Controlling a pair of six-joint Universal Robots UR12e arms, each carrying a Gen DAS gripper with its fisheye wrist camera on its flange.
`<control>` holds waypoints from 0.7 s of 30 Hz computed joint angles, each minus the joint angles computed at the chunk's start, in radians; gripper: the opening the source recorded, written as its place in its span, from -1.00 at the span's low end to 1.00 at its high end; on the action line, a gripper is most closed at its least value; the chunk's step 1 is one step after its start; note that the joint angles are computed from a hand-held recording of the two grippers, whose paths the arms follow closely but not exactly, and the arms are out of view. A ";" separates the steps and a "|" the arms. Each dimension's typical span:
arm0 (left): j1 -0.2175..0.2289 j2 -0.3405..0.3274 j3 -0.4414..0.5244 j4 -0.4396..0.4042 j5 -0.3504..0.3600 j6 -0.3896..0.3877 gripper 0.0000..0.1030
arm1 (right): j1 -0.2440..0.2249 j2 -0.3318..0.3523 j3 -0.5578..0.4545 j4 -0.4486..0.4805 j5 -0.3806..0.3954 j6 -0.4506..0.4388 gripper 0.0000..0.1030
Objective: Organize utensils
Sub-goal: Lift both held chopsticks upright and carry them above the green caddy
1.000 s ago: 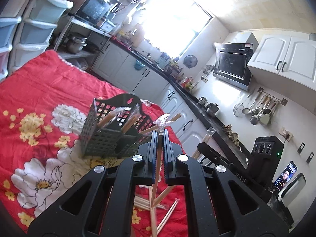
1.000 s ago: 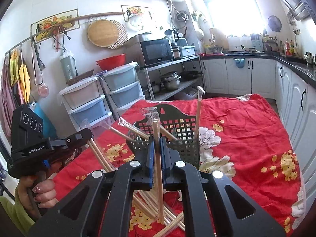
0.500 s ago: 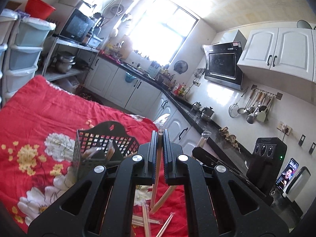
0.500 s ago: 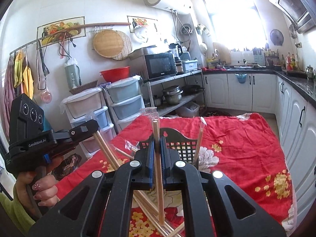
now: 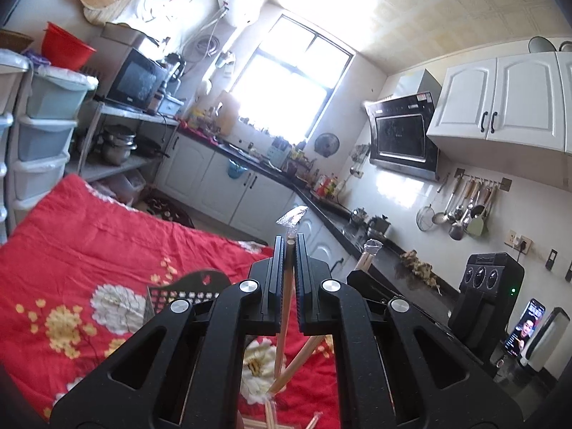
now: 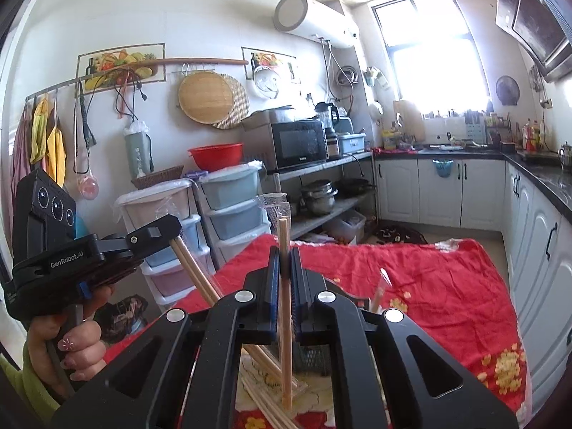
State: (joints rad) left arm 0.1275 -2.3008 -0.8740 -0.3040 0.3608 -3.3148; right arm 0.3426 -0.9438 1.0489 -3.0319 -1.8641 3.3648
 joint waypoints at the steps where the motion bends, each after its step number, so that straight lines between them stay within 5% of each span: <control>1: 0.000 -0.007 0.013 0.015 0.008 -0.020 -0.95 | 0.000 0.008 -0.016 0.002 0.000 -0.006 -0.88; 13: 0.008 -0.079 0.139 0.165 0.073 -0.255 -0.95 | 0.000 0.079 -0.153 -0.013 -0.012 -0.048 -0.88; 21: 0.010 -0.099 0.170 0.267 0.184 -0.346 -0.95 | -0.006 0.108 -0.196 -0.046 -0.040 -0.050 -0.88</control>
State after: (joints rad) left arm 0.1377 -2.3999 -0.7041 -0.0370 0.5443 -3.6606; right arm 0.3364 -0.8360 0.8533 -3.0779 -1.9039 3.3144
